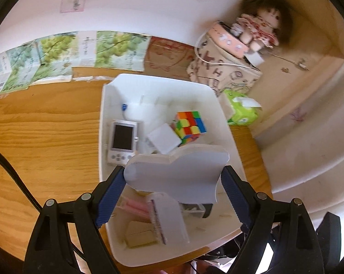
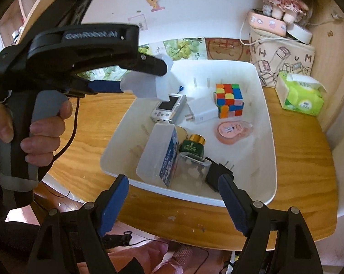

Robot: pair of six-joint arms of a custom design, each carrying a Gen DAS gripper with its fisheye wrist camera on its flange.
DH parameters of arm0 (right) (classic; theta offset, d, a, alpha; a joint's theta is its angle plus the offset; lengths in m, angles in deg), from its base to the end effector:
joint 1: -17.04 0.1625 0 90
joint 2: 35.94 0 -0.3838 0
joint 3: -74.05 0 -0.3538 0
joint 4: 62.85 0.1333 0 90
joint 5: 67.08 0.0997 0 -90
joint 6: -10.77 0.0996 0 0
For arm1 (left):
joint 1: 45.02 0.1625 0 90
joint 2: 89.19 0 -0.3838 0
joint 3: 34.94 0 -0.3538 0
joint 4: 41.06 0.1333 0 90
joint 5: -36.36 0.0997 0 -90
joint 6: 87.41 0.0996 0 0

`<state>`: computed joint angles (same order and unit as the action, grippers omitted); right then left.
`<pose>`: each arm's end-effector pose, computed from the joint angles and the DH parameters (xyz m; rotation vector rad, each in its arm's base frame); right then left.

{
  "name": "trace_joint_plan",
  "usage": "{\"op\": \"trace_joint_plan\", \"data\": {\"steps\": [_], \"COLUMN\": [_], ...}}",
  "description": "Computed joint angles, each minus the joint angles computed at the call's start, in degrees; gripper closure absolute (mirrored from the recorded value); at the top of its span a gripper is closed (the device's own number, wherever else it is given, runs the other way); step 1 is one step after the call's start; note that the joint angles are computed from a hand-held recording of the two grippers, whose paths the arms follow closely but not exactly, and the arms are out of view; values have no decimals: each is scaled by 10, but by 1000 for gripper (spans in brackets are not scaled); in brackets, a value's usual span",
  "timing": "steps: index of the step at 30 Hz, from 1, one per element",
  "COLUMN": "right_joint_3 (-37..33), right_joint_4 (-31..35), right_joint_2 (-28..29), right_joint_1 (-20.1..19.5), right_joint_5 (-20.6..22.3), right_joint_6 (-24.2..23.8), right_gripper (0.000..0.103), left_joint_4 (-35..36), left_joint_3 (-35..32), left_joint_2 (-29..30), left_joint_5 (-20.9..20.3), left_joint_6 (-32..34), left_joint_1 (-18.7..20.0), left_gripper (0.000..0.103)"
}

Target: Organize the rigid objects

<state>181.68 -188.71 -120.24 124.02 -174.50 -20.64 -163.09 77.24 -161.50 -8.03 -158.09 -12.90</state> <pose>0.2394 -0.4297 0.3331 1.1057 -2.5758 0.2513 -0.2956 -0.4270 0.2187 -0.2102 2.5297 -0.8857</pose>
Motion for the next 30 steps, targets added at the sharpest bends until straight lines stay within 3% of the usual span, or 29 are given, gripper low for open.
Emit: {"op": "trace_joint_plan", "data": {"steps": [8,12,15,18,24,30], "right_joint_3": [0,-6,-8,-12,-21,-20], "right_joint_4": [-26,-34,-49,-65,-82,-88], "right_joint_2": [16,29,36,45,60,56], "right_joint_1": [4,14,28,43,71,100], "right_joint_5": [-16,-8,1,10,11,0], "right_joint_6": [7,11,16,27,59,75], "right_gripper": [17,15,3,2,2,2], "left_joint_4": [-80,-43,-1,34,264,522], "left_joint_3": [34,42,54,73,71,31], "left_joint_2": [-23,-52,-89,-128,-202,-215], "left_joint_5": [24,55,71,79,106,110], "left_joint_6": [76,56,8,-42,-243,-467], "left_joint_1": [-17,-34,-50,-63,-114,-174], "left_gripper": [4,4,4,4,4,4]}}
